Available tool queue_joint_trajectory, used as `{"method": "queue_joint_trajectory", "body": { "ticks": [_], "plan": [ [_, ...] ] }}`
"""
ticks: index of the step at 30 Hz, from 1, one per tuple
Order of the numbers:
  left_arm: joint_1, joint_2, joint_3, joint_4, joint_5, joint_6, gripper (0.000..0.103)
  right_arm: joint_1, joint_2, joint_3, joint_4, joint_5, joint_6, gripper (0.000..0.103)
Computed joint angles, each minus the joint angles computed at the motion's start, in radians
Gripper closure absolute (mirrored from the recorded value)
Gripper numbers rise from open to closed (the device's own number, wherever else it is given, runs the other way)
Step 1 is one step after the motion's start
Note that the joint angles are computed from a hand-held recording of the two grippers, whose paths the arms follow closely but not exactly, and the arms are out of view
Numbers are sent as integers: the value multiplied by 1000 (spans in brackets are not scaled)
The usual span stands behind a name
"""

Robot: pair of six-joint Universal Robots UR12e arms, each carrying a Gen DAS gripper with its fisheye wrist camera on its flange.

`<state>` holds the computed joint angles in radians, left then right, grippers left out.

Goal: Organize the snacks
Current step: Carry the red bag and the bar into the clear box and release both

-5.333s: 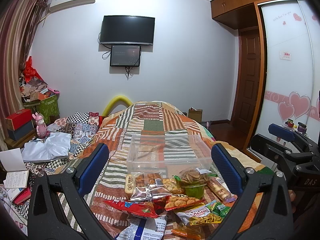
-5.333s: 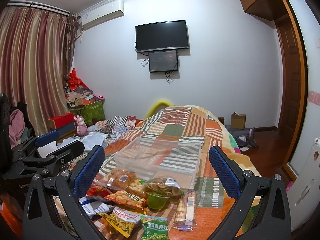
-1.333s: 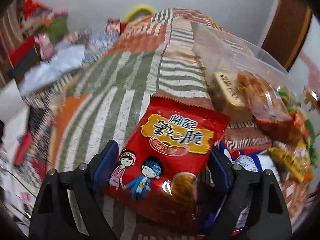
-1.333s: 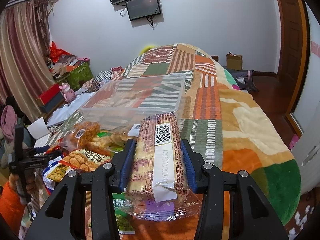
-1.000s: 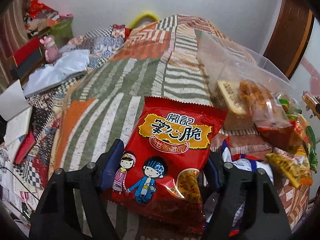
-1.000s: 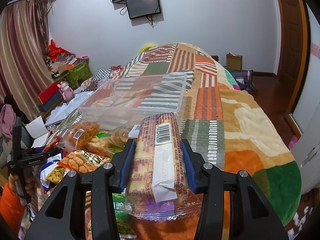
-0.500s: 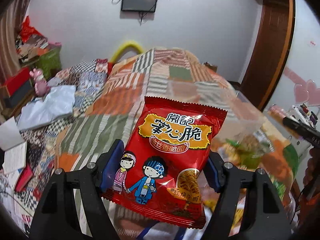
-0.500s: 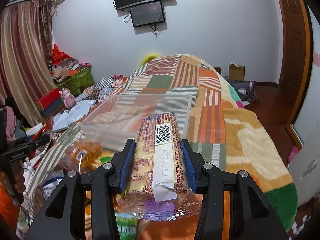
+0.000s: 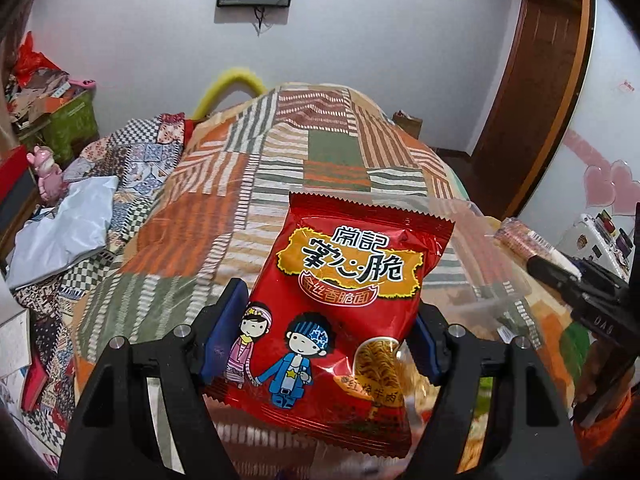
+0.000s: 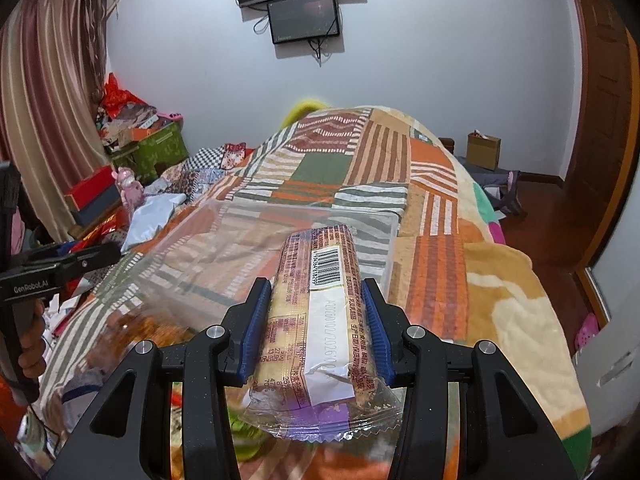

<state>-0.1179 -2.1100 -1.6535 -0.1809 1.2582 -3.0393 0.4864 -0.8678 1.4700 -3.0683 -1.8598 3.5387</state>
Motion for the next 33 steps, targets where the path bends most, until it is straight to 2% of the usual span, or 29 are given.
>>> {"method": "queue_joint_trajectory", "body": {
  "ticks": [5, 13, 28, 33],
  "plan": [
    [-23, -38, 66, -65, 21, 17, 30, -12, 20, -34, 43, 24, -14, 61],
    [-56, -84, 131, -115, 49, 74, 30, -29, 50, -85, 119, 65, -24, 61],
    [-88, -126, 196, -212, 109, 148, 30, -30, 82, -146, 222, 90, -60, 61],
    [-88, -130, 209, -252, 117, 143, 30, -28, 81, -153, 247, 82, -73, 60]
  ]
}}
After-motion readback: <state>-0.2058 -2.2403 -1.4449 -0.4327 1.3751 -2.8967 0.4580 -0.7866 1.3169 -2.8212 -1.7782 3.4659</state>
